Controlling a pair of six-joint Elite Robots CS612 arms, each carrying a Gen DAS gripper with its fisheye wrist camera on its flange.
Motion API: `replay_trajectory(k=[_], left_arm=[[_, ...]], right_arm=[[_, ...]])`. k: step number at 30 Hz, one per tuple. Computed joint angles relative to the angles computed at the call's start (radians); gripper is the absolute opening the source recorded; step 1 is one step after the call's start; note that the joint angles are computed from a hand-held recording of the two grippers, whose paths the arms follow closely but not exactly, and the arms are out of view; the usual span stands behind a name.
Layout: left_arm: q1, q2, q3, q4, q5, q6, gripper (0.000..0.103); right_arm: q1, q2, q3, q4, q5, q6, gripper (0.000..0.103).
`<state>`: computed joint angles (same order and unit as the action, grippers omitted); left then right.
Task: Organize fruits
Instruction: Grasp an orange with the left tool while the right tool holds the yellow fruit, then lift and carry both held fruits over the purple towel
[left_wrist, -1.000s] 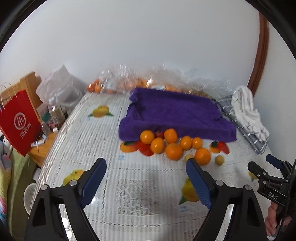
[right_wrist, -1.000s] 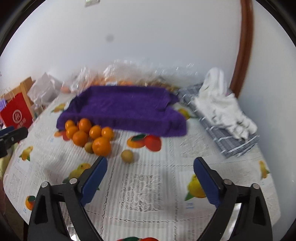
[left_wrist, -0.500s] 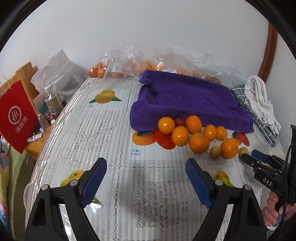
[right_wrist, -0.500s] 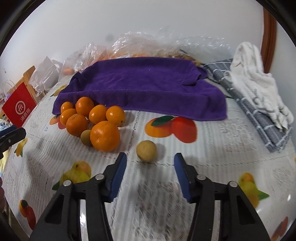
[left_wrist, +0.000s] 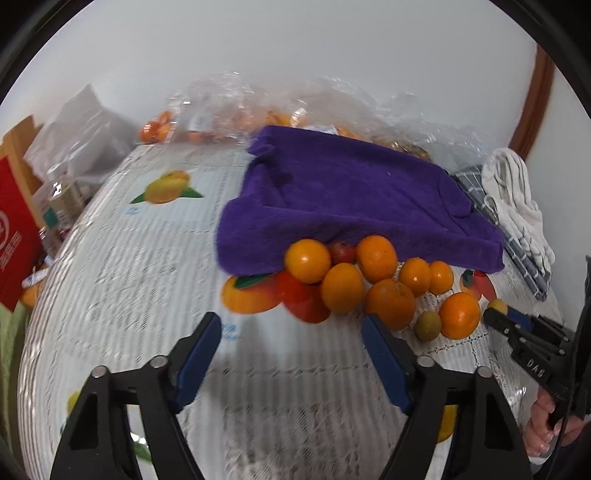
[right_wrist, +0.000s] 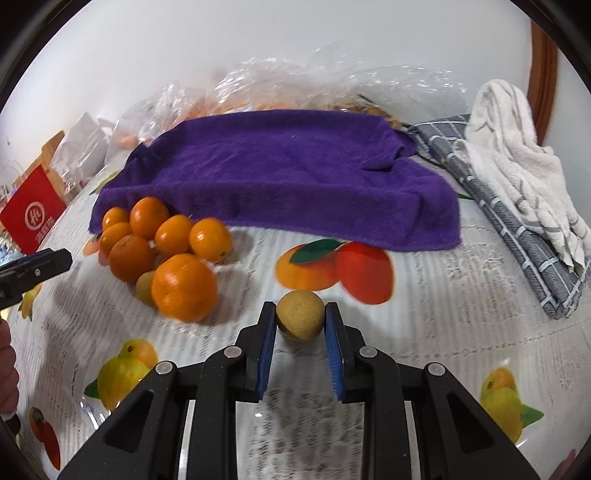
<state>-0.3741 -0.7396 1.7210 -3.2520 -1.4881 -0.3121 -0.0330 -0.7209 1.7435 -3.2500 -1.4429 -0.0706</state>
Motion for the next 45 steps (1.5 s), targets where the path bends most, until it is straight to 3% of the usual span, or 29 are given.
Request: replay_trajectory(k=[2, 7, 12, 21, 25, 26, 28, 31, 45], left_arm=[[0.003, 0.010, -0.020, 0.026, -0.021, 0.014, 0.057], [0.011, 0.038, -0.055, 0.039, -0.083, 0.028, 0.056], [0.008, 0.053, -0.075, 0.018, -0.100, 0.053, 0.056], [0.001, 0.068, -0.097, 0.015, -0.117, 0.004, 0.039], [-0.005, 0.070, -0.106, 0.033, -0.100, -0.037, 0.037], [-0.005, 0.070, -0.110, 0.043, -0.102, -0.045, 0.031], [-0.004, 0.069, -0.111, 0.053, -0.108, -0.048, 0.031], [-0.001, 0.057, -0.095, 0.058, -0.127, -0.060, 0.031], [-0.019, -0.067, 0.025, -0.014, -0.051, -0.063, 0.031]], right_arm=[[-0.003, 0.000, -0.001, 0.001, -0.009, -0.009, 0.026], [-0.014, 0.001, -0.002, 0.005, -0.002, -0.016, 0.026], [-0.023, 0.006, 0.002, -0.007, 0.028, -0.007, 0.026], [-0.023, 0.009, -0.002, 0.006, 0.030, -0.025, 0.026], [-0.025, 0.005, 0.008, 0.003, 0.029, -0.019, 0.026], [-0.026, 0.002, 0.012, 0.001, 0.031, -0.014, 0.026], [-0.028, -0.003, 0.020, -0.001, 0.033, -0.010, 0.026], [-0.031, -0.013, 0.033, -0.018, 0.028, -0.008, 0.026], [-0.035, -0.105, 0.082, -0.069, -0.007, 0.004, 0.026]])
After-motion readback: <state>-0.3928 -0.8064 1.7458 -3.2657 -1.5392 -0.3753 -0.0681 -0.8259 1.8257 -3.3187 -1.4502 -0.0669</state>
